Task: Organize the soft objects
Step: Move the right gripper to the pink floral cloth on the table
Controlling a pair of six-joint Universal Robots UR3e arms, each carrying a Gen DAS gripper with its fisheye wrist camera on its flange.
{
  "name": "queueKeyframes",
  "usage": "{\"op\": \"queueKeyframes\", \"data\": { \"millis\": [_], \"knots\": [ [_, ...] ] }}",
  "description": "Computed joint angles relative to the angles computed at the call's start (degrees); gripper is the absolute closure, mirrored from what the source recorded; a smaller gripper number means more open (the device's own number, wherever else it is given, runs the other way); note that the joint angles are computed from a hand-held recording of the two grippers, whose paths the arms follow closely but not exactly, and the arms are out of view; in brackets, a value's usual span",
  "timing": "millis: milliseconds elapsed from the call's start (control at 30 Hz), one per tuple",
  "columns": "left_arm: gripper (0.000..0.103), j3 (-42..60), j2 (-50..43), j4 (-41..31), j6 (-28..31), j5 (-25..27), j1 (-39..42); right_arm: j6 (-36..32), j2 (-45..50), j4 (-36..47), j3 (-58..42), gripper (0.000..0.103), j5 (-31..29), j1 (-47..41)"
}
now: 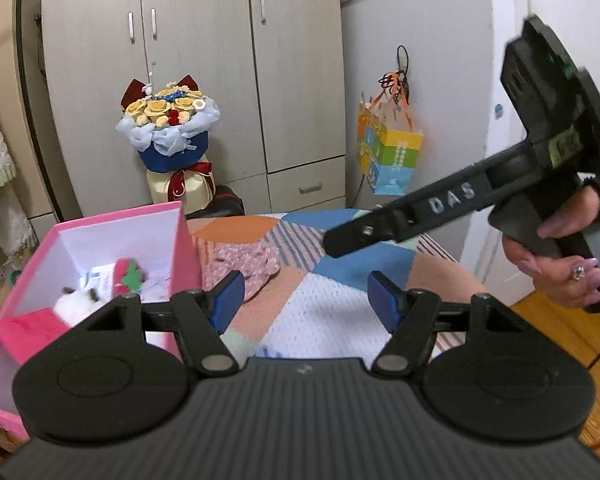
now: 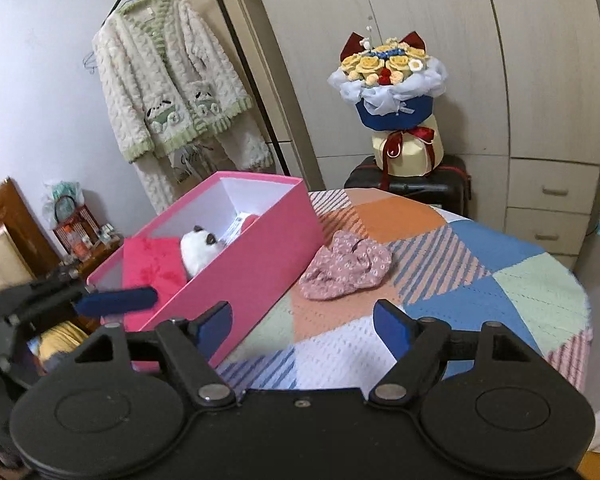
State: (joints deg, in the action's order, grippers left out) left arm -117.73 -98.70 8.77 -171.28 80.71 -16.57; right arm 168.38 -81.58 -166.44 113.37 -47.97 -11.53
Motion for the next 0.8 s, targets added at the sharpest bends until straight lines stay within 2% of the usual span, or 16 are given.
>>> {"op": "queueKeyframes", "data": {
  "millis": [33,133,267,400,600,700,800],
  "knots": [
    [0.031,1.7,-2.8,1.3,-0.9,0.3,-0.3,-0.5,2.2,0.3,-2.0,0.021,0.8,-0.3],
    [0.030,8.3,-11.2,3.8,-4.3,3.3,-1.9,-1.4,7.6,1.9,-7.3,0.021,1.9,-0.7],
    [0.030,18.0,-21.9,7.4,-6.9,13.4,-5.2,-2.3,15.7,5.4,-16.9,0.021,2.9,-0.8],
    [0.030,27.3,-29.2,2.7,-11.7,16.4,-5.8,-3.0,24.0,10.8,-28.1,0.021,4.1,-0.4],
    [0.030,44.8,-42.1,-7.0,-14.9,27.8,-8.9,-2.2,36.5,20.5,-46.9,0.021,4.2,1.8],
    [0.031,46.7,-44.8,-6.2,-20.4,29.5,-8.7,-1.7,42.3,24.5,-55.9,0.021,3.3,3.1],
    [0.031,48.5,-45.9,-7.9,-20.4,29.7,-8.7,-2.1,47.2,29.1,-63.9,0.021,3.3,4.0]
  ]
}}
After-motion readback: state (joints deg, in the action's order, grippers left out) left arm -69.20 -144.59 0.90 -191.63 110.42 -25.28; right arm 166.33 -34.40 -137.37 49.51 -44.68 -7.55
